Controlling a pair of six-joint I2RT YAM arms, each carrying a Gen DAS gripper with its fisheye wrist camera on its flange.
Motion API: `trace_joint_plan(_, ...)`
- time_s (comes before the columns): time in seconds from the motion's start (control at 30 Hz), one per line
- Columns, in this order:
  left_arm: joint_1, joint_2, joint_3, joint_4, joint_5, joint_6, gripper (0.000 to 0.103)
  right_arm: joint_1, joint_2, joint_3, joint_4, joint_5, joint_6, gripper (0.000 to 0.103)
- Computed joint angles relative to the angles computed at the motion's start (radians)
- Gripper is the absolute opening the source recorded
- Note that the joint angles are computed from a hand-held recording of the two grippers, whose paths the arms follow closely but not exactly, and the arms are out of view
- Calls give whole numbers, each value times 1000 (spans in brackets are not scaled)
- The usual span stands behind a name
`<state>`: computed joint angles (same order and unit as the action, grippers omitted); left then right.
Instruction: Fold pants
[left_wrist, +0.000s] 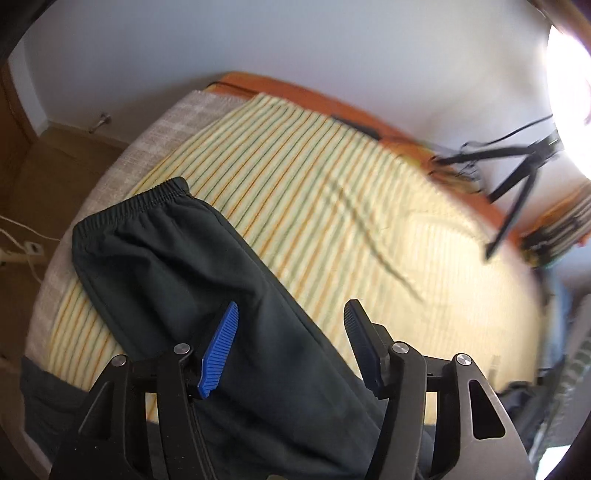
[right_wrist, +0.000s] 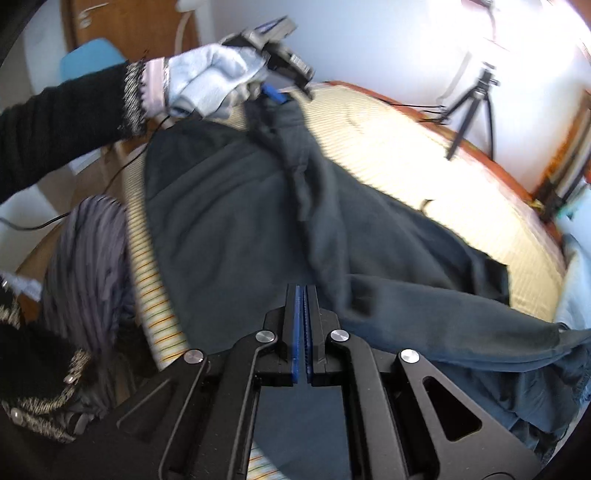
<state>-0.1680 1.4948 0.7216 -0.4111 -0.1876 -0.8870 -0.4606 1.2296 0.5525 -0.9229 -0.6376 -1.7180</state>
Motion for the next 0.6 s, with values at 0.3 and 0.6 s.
trace_joint_plan(0.3, -30, 152, 57, -35, -125, -36, 69, 172, 60, -73, 329, 56, 137, 69)
trace_joint_plan(0.6, -51, -15, -54, 7, -165, -12, 2, 334, 117, -182, 689, 191, 289, 69)
